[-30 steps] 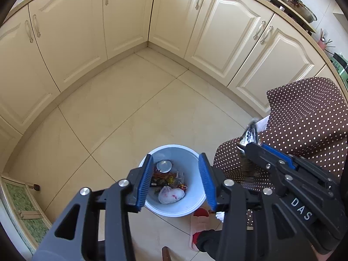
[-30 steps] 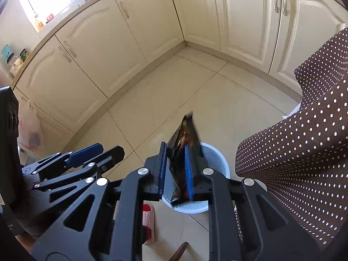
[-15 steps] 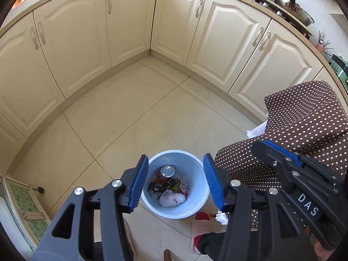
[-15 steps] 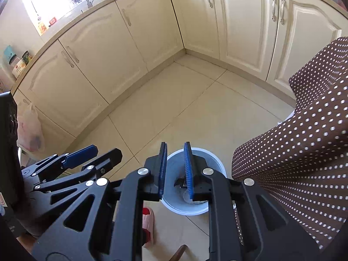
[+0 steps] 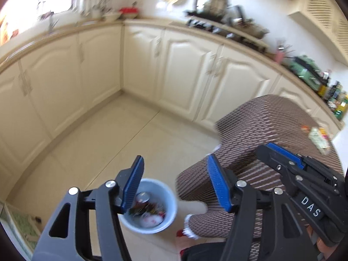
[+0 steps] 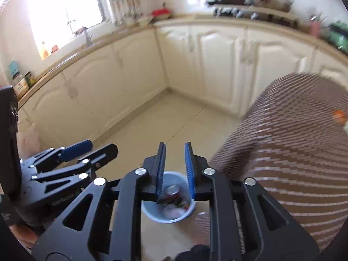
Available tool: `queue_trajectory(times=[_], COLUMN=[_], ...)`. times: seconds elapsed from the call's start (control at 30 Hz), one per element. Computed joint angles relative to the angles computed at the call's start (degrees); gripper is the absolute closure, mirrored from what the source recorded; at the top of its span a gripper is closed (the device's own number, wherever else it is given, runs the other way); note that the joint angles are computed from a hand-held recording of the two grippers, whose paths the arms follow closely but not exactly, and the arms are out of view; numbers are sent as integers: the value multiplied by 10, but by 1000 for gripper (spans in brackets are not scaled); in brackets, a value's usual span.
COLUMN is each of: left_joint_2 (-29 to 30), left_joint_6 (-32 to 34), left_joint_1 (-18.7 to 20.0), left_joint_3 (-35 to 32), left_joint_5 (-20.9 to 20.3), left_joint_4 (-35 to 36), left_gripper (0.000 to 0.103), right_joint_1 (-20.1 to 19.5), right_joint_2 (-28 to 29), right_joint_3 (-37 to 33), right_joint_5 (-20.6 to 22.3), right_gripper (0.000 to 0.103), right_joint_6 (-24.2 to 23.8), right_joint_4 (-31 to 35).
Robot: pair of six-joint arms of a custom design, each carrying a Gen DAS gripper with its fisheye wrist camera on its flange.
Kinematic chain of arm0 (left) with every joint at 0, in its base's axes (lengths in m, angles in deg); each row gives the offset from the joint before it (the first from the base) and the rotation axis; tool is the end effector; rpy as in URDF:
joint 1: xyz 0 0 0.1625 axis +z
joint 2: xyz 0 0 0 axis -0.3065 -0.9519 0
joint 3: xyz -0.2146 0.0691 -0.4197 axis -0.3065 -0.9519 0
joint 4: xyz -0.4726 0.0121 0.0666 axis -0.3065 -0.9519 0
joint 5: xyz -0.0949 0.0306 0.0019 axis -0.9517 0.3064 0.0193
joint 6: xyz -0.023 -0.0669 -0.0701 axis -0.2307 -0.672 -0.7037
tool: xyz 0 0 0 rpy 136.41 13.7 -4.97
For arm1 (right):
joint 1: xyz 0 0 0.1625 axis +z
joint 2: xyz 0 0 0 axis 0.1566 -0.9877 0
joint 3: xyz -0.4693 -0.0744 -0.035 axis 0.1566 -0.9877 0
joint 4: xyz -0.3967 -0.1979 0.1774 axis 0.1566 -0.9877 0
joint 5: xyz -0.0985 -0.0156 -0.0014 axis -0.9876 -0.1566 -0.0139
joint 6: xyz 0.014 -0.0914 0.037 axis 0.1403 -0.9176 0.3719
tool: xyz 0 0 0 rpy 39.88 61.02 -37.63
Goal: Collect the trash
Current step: 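Move both tools back over the table toward the remaining trash, then grasp the yellow packet with pink band with the right tool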
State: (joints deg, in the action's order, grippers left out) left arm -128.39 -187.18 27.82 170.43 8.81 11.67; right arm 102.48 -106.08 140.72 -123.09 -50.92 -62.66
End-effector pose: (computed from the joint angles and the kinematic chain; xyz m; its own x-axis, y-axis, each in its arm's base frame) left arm -0.5387 -0.3119 0.2308 -0.7674 -0.3875 -0.5108 0.2281 0.5796 -0.7823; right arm 0.2832 -0.4087 0.4931 -0.6259 -0.6749 0.3908 -0.7797 0.5525 -0.2945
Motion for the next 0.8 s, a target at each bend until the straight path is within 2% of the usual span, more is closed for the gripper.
queue_trajectory(times=[0.07, 0.1, 0.23, 0.5, 0.6, 0.7, 0.8], left_joint_2=[29, 45, 113, 235, 270, 301, 315], left_joint_6=[50, 86, 262, 456, 501, 513, 523], left_joint_1=[2, 4, 24, 58, 74, 88, 100], left_joint_3=[-27, -41, -94, -210, -251, -290, -307], left_joint_5=[19, 28, 38, 22, 5, 2, -7], left_joint_4=[-34, -61, -208, -331, -355, -342, -345], left_gripper=[39, 39, 39, 39, 39, 39, 39], right_joint_1=[-14, -23, -66, -173, -201, -213, -228], right_joint_2=[-16, -24, -45, -31, 1, 31, 55], right_joint_3=[-18, -26, -60, -147, -192, -214, -242], right_joint_5=[0, 0, -8, -27, -53, -84, -79], right_gripper=[62, 58, 57, 57, 57, 57, 57], right_joint_6=[-9, -16, -43, -76, -81, -99, -88], right_joint_4=[-3, -6, -11, -46, -28, -28, -4])
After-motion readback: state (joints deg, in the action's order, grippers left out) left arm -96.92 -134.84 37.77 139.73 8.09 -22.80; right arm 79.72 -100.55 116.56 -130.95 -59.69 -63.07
